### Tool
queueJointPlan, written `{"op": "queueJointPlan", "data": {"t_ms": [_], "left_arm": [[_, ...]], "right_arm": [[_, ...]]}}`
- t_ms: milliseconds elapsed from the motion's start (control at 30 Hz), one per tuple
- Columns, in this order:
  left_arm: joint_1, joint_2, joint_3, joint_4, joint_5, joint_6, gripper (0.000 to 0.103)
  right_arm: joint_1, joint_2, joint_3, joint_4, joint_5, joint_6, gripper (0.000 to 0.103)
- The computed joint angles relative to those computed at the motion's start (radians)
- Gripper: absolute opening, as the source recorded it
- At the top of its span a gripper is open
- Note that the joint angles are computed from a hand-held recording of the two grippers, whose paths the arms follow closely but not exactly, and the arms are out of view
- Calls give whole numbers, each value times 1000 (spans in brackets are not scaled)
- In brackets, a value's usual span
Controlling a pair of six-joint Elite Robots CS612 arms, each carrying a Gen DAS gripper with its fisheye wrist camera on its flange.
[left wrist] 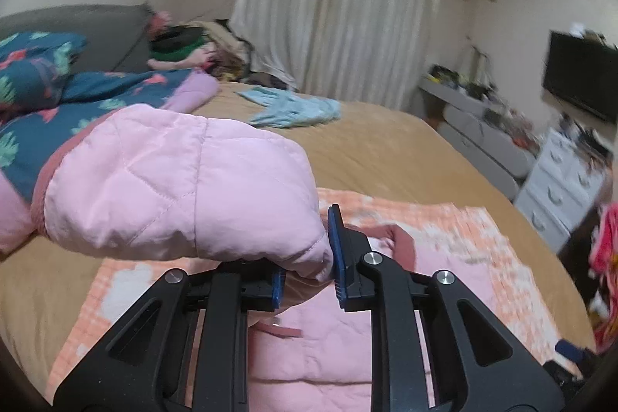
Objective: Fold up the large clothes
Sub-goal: 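Carry the sleeve across the jacket front and release it with the left tool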
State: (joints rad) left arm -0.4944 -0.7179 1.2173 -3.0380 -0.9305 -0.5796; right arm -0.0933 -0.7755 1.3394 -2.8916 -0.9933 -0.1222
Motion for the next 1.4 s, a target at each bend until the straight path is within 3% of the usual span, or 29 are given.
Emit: {"op": "queueJointPlan", "data": {"t_ms": [333, 733, 1033, 1400], "left_arm": [[-16, 77, -99, 57, -115, 123, 12], [-29, 136, -159, 148, -223, 168, 9], [-44, 166, -175, 197, -237, 215, 8], [-72, 205, -204, 289, -184, 369, 12]], "right_arm": [[-26, 10, 5, -13, -10, 54, 98], [-45, 25, 15, -19, -22, 116, 98], [-55, 34, 27, -9, -40, 156, 98], [-54, 46, 20, 8, -54, 178, 98]]}}
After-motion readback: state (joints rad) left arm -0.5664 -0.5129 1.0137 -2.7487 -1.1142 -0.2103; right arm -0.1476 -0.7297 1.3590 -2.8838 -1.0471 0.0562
